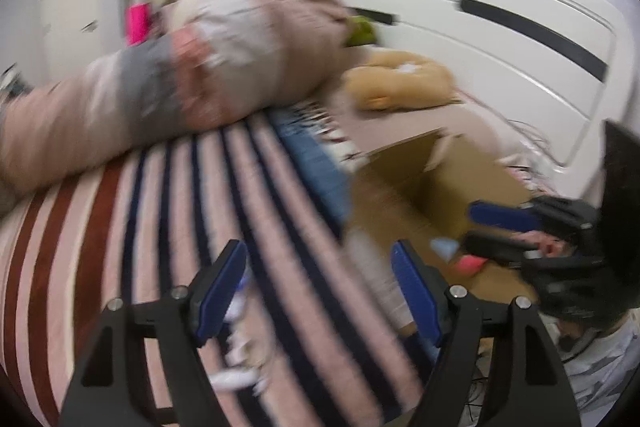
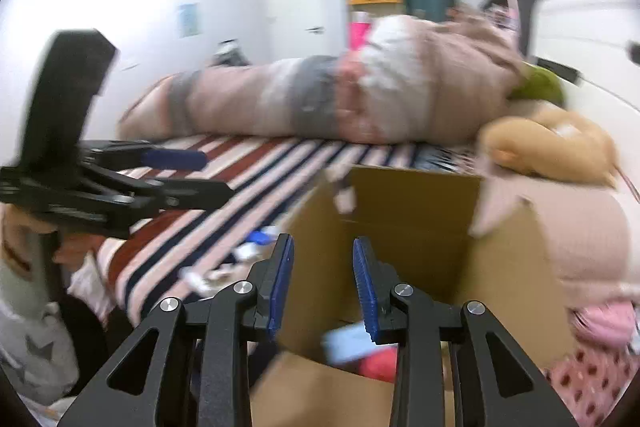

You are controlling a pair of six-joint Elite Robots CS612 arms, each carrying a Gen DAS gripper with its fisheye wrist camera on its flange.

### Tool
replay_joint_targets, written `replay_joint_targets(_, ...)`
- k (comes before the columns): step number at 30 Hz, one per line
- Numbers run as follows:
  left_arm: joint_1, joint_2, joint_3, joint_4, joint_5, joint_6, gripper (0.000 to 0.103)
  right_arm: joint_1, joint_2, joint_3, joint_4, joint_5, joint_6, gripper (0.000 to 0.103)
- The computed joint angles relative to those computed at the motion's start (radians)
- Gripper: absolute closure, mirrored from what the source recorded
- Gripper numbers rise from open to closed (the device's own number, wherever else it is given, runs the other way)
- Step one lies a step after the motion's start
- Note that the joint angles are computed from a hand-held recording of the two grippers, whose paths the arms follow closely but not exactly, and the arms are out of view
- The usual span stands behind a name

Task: Organize rigid objects
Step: 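Carry the gold box with the right gripper into the cardboard box and release, then grasp the white plastic bottle with the left gripper while the right gripper grasps the tape roll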

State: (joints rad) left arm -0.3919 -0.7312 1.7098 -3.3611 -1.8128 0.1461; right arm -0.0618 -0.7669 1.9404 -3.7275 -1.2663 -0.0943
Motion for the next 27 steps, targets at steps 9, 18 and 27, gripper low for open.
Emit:
replay_joint_targets(9,0.089,0.092,-0.009,0.047,0.027,-0.093,0.031,0.135,0.056,-0.116,0.158,-0.058,-0.148,0.066)
replay_joint_targets(18,0.099,0.177,-0.081,0.116,-0.085,-0.147,0.031,0.197,0.083,-0.15,0.084,-0.302,-0.21,0.061)
replay_joint_targets(27,0.111,0.201,-0.083,0.057,-0.095,-0.181,0.044,0.197,0.115,-0.227,0.287,-0.201,-0.186,0.061)
